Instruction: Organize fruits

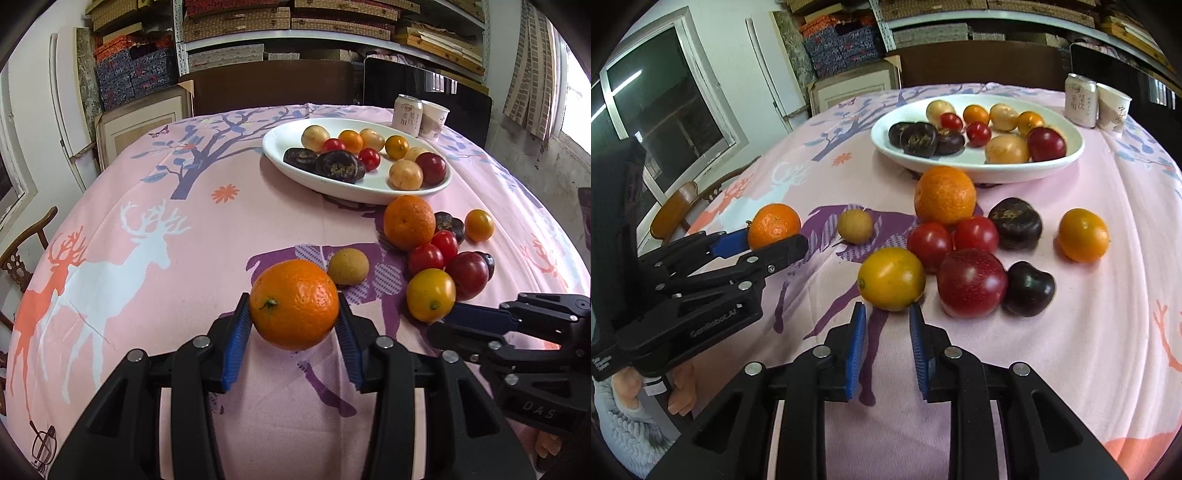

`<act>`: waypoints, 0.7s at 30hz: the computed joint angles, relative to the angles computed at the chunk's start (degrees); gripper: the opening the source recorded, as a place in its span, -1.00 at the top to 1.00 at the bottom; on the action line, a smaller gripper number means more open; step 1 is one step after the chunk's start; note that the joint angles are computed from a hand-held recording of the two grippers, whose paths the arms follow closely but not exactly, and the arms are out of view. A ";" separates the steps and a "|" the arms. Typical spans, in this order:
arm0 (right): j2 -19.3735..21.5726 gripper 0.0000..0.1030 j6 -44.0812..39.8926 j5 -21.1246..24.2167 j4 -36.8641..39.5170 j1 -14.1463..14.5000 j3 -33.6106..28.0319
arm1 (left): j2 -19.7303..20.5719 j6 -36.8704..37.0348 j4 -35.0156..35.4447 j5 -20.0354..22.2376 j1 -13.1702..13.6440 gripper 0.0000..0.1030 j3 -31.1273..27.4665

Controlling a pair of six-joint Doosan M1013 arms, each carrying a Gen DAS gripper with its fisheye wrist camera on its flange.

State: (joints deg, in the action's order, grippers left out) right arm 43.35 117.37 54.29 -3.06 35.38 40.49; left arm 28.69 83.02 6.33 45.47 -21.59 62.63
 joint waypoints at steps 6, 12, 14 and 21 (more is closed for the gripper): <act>1.20 0.07 -0.60 0.09 0.71 0.03 -1.99 | 0.11 0.23 -0.13 0.34 -0.04 0.16 -0.13; 1.55 0.38 -0.70 -0.89 0.82 0.10 -2.43 | 0.20 0.55 -0.22 0.50 -0.06 0.16 -0.23; 1.24 0.47 -0.53 -1.54 -0.33 0.34 -1.96 | 0.10 0.51 -0.21 0.16 -0.07 0.16 -0.06; 1.24 0.92 -1.76 0.32 2.89 -0.23 -2.00 | 0.25 1.74 -1.97 0.74 0.14 0.16 -0.38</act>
